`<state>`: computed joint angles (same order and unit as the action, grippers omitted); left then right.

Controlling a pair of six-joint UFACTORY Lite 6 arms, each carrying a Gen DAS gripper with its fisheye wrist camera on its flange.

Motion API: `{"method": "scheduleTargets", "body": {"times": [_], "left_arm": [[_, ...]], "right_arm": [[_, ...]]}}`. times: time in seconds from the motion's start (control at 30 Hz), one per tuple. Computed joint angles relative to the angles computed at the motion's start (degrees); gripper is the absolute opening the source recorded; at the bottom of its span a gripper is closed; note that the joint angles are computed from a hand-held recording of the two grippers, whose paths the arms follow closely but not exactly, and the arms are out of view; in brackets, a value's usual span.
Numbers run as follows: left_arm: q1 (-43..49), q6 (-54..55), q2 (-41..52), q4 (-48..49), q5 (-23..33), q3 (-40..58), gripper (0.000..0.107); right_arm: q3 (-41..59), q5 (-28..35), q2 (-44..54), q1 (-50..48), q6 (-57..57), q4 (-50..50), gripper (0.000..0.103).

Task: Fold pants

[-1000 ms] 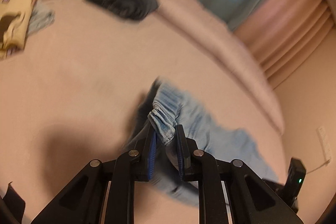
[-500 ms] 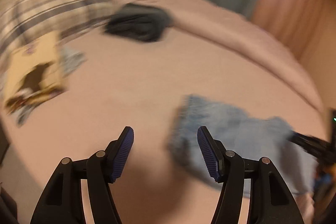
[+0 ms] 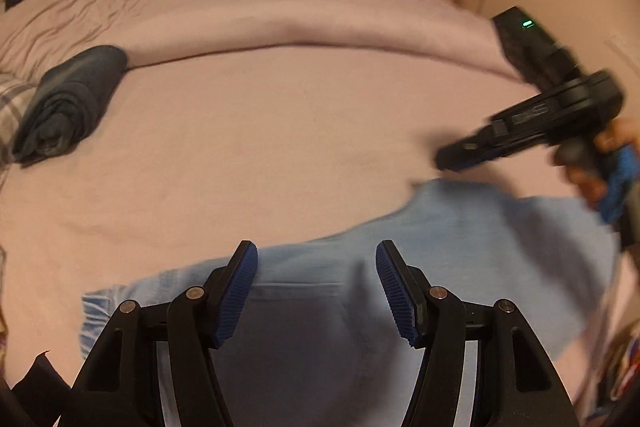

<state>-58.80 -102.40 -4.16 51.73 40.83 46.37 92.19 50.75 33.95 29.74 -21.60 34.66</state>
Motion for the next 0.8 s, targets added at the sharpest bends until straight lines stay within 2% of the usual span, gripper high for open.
{"method": "scheduleTargets", "body": {"times": [0.1, 0.2, 0.33, 0.4, 0.53, 0.57, 0.6, 0.63, 0.7, 0.8], "left_arm": [[0.4, 0.1, -0.6, -0.5, -0.3, -4.2, 0.062], [-3.7, -2.5, -1.8, 3.3, 2.4, -6.9, 0.061], [-5.3, -1.0, 2.0, 3.6, 5.0, -5.2, 0.061], [-3.5, -0.7, 3.3, 4.4, 3.8, -4.3, 0.061], [-3.0, -1.6, 1.5, 4.8, 3.0, -5.8, 0.058], [-3.1, -1.1, 1.6, 4.5, 3.2, -5.6, 0.058], [-3.0, -0.7, 1.4, 4.6, 2.9, -5.9, 0.057], [-2.6, -0.3, 1.3, 4.8, 2.4, -6.1, 0.056], [-1.4, 0.7, 1.6, 5.2, 1.5, -6.5, 0.054], [-0.9, 0.9, 2.3, 6.2, 1.2, -7.0, 0.052]], "right_arm": [[2.7, 7.9, 4.6, -0.6, -1.2, 2.5, 0.044], [-6.2, 10.7, -0.5, -0.7, -7.6, 6.7, 0.038], [-13.9, 13.8, -5.4, -1.9, -14.8, 12.5, 0.039], [-12.3, 13.9, -2.2, -1.5, -13.7, 13.7, 0.039], [-6.6, 15.9, 7.1, -3.9, -10.6, 23.7, 0.038], [-6.3, 14.3, 7.1, -3.5, -9.8, 23.8, 0.036], [-5.9, 12.9, 6.7, -2.8, -9.1, 22.8, 0.028], [-5.6, 11.0, 5.7, -1.8, -7.6, 20.2, 0.015], [-4.1, 12.0, 6.1, -2.8, -7.0, 19.5, 0.010], [-0.4, 13.2, 8.7, -3.1, -4.5, 17.2, 0.009]]}}
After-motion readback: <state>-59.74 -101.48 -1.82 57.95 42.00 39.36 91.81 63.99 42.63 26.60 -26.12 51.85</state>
